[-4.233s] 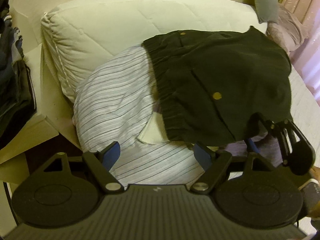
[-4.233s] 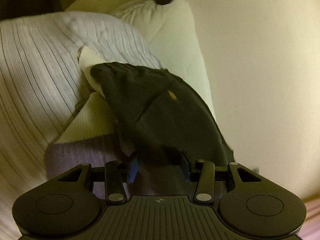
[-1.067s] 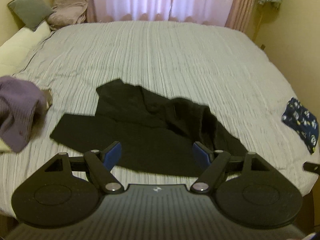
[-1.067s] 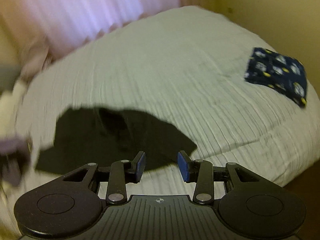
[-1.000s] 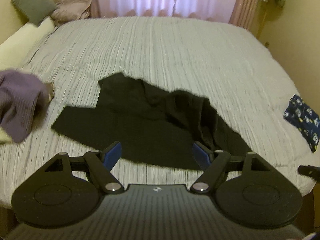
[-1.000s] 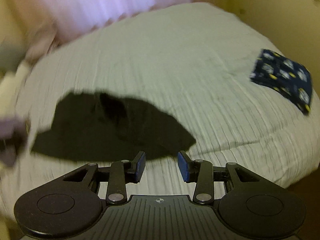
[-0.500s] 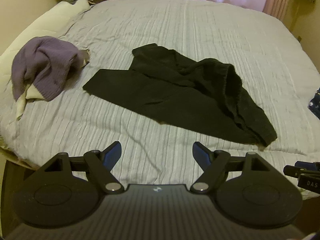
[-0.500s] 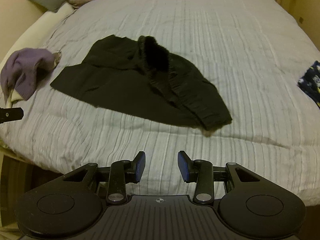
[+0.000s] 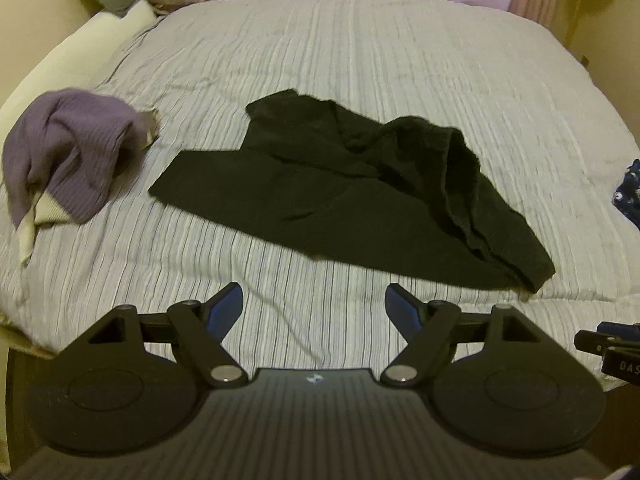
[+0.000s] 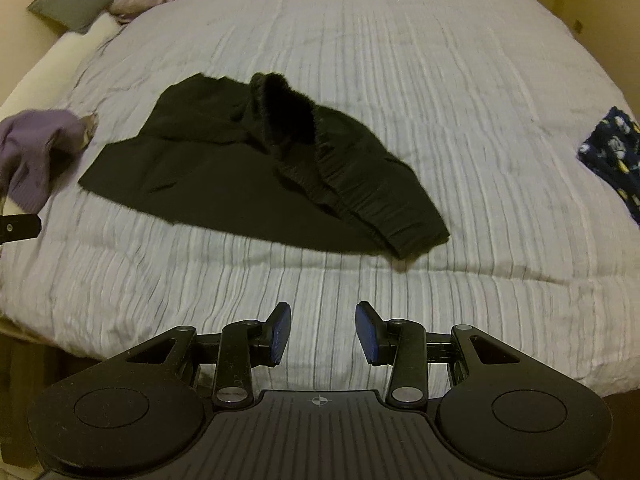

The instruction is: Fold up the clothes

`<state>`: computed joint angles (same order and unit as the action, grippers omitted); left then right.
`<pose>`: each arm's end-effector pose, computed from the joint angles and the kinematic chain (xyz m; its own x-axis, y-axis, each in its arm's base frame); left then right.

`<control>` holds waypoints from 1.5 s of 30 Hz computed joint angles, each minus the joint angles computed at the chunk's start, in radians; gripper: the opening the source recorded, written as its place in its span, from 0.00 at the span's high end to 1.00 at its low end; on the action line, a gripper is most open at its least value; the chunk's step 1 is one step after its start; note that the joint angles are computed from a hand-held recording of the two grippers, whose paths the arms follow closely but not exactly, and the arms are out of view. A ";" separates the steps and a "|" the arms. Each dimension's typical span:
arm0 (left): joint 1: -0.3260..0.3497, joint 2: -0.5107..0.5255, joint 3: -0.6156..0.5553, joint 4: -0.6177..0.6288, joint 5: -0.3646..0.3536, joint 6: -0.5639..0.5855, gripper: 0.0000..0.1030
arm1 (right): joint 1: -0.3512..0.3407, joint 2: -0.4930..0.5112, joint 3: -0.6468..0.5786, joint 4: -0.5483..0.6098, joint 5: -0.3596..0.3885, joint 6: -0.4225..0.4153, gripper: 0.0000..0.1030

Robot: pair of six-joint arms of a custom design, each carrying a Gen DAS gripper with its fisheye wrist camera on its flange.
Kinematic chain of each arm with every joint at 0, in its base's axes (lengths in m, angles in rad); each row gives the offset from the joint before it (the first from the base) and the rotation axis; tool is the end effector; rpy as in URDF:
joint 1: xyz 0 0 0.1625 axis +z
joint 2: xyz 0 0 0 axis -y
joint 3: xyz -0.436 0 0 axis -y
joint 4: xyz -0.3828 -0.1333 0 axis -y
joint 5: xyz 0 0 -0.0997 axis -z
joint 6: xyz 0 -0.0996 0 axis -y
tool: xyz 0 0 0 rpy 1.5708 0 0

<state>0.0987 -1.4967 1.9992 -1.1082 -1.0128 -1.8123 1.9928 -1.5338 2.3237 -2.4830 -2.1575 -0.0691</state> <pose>-0.3350 -0.2201 0.2829 -0.6337 -0.2666 -0.7261 0.2039 0.8479 -0.4893 0.2330 -0.3280 0.2561 -0.7574 -0.3413 0.5566 -0.4599 0.8840 -0.0838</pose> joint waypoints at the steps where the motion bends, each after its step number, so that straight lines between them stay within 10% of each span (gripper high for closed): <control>1: 0.010 -0.005 -0.002 -0.002 0.014 0.018 0.27 | 0.004 0.013 -0.007 -0.007 -0.007 0.010 0.61; 12: 0.143 -0.064 -0.027 -0.029 0.168 0.229 0.27 | 0.066 0.183 -0.081 -0.127 -0.046 0.111 0.61; 27: 0.239 -0.169 0.062 -0.130 0.153 0.383 0.27 | 0.074 0.219 -0.046 -0.167 -0.155 0.271 0.61; 36: 0.250 -0.182 0.104 -0.106 0.120 0.327 0.27 | -0.014 0.288 0.080 -0.647 -0.259 -0.156 0.60; 38: 0.253 -0.175 0.115 -0.116 0.115 0.311 0.27 | -0.053 0.319 0.105 -0.772 -0.241 -0.284 0.29; 45: 0.279 -0.120 0.167 -0.218 0.092 0.297 0.27 | -0.200 0.454 0.166 -1.172 -0.146 -0.805 0.28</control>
